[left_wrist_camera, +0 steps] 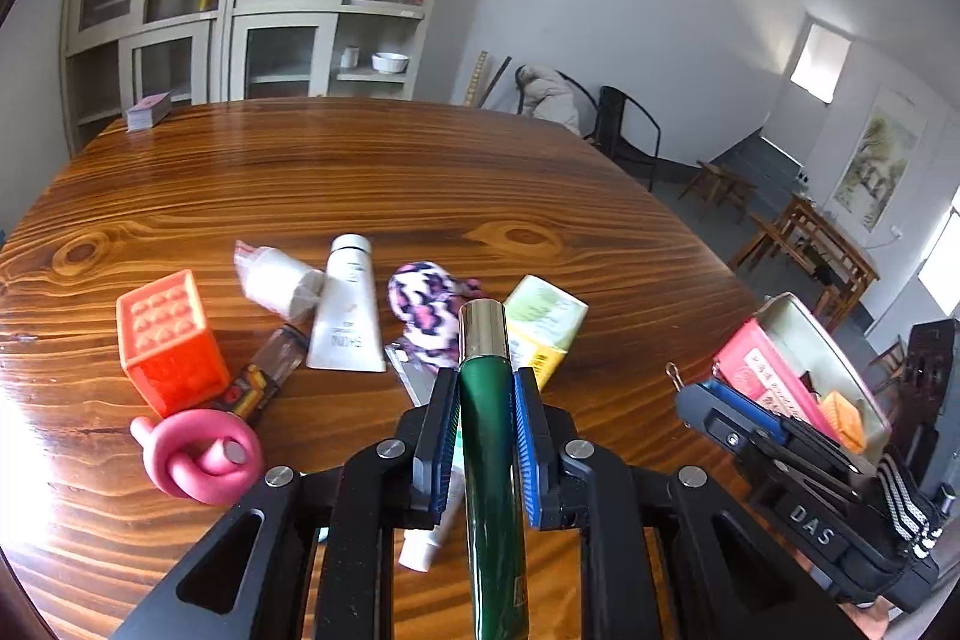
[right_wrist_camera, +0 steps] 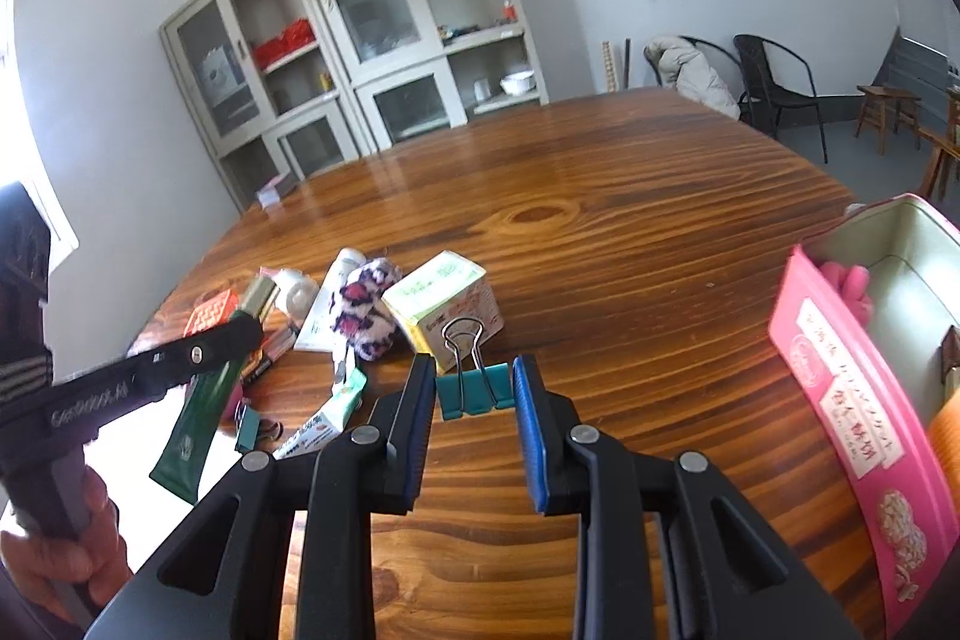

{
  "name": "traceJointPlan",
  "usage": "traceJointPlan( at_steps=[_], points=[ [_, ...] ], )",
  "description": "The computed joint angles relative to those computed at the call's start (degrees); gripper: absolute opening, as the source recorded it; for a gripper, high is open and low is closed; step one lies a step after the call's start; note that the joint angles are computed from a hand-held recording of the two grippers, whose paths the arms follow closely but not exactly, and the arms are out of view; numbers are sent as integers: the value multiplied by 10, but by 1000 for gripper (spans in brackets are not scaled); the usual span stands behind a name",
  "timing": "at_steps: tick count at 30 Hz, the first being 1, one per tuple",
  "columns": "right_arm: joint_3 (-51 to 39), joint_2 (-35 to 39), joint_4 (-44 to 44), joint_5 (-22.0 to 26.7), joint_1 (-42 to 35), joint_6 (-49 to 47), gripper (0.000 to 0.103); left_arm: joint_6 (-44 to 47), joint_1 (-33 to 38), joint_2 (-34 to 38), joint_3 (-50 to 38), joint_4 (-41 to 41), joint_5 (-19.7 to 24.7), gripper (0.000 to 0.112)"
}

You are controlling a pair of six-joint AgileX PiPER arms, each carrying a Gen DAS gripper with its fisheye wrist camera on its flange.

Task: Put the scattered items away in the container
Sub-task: 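Carry both items over the pink tin and open the right gripper to drop the clip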

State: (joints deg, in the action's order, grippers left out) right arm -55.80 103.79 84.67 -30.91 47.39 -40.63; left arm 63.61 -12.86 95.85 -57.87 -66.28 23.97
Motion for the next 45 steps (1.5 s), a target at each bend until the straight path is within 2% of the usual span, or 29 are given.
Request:
traceJointPlan(
  at_steps=[6,9,13,20,28,36,42,45],
  points=[
    [94,-79,13,-41,11,33,29,-2,-54,1,8,-18,-4,19],
    [133,-139,63,-81,14,-14,29,-14,-81,6,3,-26,-3,19],
    [180,-214,98,-107,-6,-60,29,-33,-125,11,-8,-34,-5,19],
    [271,-335,130,-125,-54,-94,29,-157,-224,45,-81,55,-29,19],
    [324,-413,151,-83,-142,-138,29,-324,-313,134,-233,188,-19,20],
    [324,-410,136,-24,-212,-172,29,-436,-350,219,-372,279,20,19],
    [325,-399,124,11,-251,-177,30,-492,-359,267,-436,319,31,20],
    [323,-393,128,10,-257,-176,30,-500,-356,284,-456,326,48,20]
  ],
)
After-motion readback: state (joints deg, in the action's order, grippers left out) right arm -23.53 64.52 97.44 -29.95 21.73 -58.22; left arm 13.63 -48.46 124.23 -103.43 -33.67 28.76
